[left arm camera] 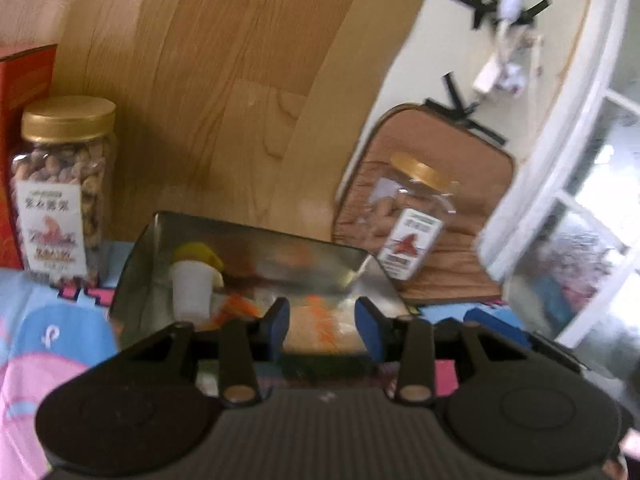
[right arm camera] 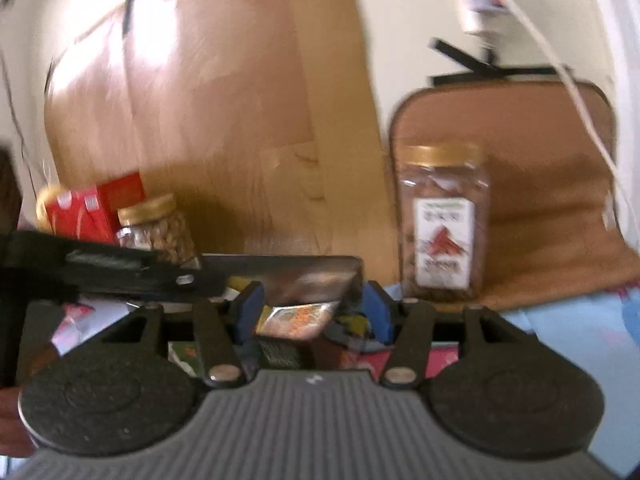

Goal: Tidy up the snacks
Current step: 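Carry the yellow bag into the black box and open the left gripper, then grasp the green seaweed packet with the left gripper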

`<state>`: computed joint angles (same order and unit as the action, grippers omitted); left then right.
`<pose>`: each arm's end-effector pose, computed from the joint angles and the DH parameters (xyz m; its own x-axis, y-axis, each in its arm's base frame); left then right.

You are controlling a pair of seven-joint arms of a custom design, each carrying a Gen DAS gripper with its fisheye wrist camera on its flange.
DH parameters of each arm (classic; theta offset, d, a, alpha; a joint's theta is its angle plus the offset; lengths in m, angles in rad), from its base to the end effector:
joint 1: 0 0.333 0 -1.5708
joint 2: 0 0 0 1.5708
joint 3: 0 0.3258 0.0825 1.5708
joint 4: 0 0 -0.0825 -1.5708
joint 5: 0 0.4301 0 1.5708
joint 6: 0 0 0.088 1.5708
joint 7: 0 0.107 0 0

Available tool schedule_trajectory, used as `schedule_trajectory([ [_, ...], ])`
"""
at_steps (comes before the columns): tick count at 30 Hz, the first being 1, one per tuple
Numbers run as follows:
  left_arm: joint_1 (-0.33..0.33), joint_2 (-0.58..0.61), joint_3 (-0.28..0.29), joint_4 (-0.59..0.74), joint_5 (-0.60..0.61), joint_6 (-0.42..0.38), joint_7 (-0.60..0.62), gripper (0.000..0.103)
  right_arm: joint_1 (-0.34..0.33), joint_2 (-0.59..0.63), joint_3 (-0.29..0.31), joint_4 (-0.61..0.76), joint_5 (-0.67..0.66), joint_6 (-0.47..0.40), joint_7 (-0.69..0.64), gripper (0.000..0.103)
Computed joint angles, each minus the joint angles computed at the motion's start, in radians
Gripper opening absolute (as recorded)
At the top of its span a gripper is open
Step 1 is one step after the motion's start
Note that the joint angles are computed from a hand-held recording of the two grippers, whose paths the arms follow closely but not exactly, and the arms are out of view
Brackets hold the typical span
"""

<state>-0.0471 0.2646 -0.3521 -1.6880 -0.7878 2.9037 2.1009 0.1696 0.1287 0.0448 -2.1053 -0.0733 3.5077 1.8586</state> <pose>0.6927 -0.2163 0.5417 -0.3657 -0.8518 0.3751 -0.6079 -0.0866 -0.7893 0.6249 0.1439 0.4984 0.1685 -0.9606 -0.2211 -0.3326 0.1558 -0.9301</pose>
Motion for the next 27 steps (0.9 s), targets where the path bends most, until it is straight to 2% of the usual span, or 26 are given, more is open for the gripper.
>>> schedule_trajectory([
  [1, 0.039, -0.033, -0.044, -0.042, -0.093, 0.011, 0.095, 0.038, -0.040, -0.030, 0.018, -0.046, -0.055, 0.012, 0.083, 0.057],
  [2, 0.049, -0.061, -0.052, -0.073, -0.148, 0.008, 0.150, 0.038, -0.075, -0.050, 0.029, -0.075, -0.132, 0.017, 0.186, 0.056],
  [4, 0.056, -0.127, -0.052, -0.151, -0.249, -0.010, 0.239, 0.038, -0.117, -0.103, 0.018, -0.154, -0.293, 0.035, 0.419, 0.044],
  [5, 0.051, -0.155, -0.043, -0.182, -0.275, -0.030, 0.258, 0.038, -0.126, -0.117, -0.001, -0.175, -0.383, 0.043, 0.533, 0.041],
  [6, 0.043, -0.182, -0.031, -0.219, -0.282, -0.055, 0.259, 0.038, -0.128, -0.139, -0.023, -0.213, -0.458, 0.059, 0.637, 0.037],
  [8, 0.022, -0.216, -0.007, -0.267, -0.286, -0.097, 0.260, 0.038, -0.116, -0.160, -0.068, -0.249, -0.570, 0.075, 0.770, 0.036],
  [9, 0.010, -0.229, 0.004, -0.286, -0.294, -0.111, 0.267, 0.038, -0.110, -0.164, -0.088, -0.251, -0.644, 0.068, 0.846, 0.036],
  [11, -0.014, -0.251, 0.026, -0.321, -0.308, -0.133, 0.275, 0.038, -0.096, -0.175, -0.105, -0.257, -0.710, 0.040, 0.932, 0.036],
  [14, -0.051, -0.278, 0.061, -0.360, -0.320, -0.148, 0.258, 0.038, -0.083, -0.154, -0.142, -0.205, -0.972, 0.028, 1.255, 0.036],
  [15, -0.061, -0.294, 0.076, -0.375, -0.346, -0.163, 0.268, 0.038, -0.087, -0.156, -0.135, -0.208, -0.982, 0.022, 1.284, 0.035],
  [17, -0.086, -0.324, 0.102, -0.405, -0.398, -0.179, 0.305, 0.038, -0.091, -0.178, -0.114, -0.263, -0.861, 0.044, 1.199, 0.035],
  [18, -0.099, -0.340, 0.114, -0.423, -0.406, -0.181, 0.317, 0.038, -0.088, -0.182, -0.117, -0.277, -0.843, 0.063, 1.201, 0.035],
  [20, -0.124, -0.352, 0.137, -0.435, -0.400, -0.196, 0.317, 0.038, -0.086, -0.174, -0.135, -0.283, -0.887, 0.122, 1.297, 0.033],
  [22, -0.147, -0.361, 0.159, -0.447, -0.403, -0.214, 0.319, 0.038, -0.094, -0.157, -0.138, -0.259, -0.980, 0.141, 1.411, 0.009],
  [23, -0.155, -0.366, 0.166, -0.452, -0.401, -0.219, 0.315, 0.038, -0.100, -0.150, -0.134, -0.247, -1.021, 0.150, 1.463, 0.008],
  [27, -0.175, -0.380, 0.189, -0.463, -0.413, -0.261, 0.313, 0.038, -0.114, -0.190, -0.117, -0.308, -0.948, 0.170, 1.431, 0.003],
])
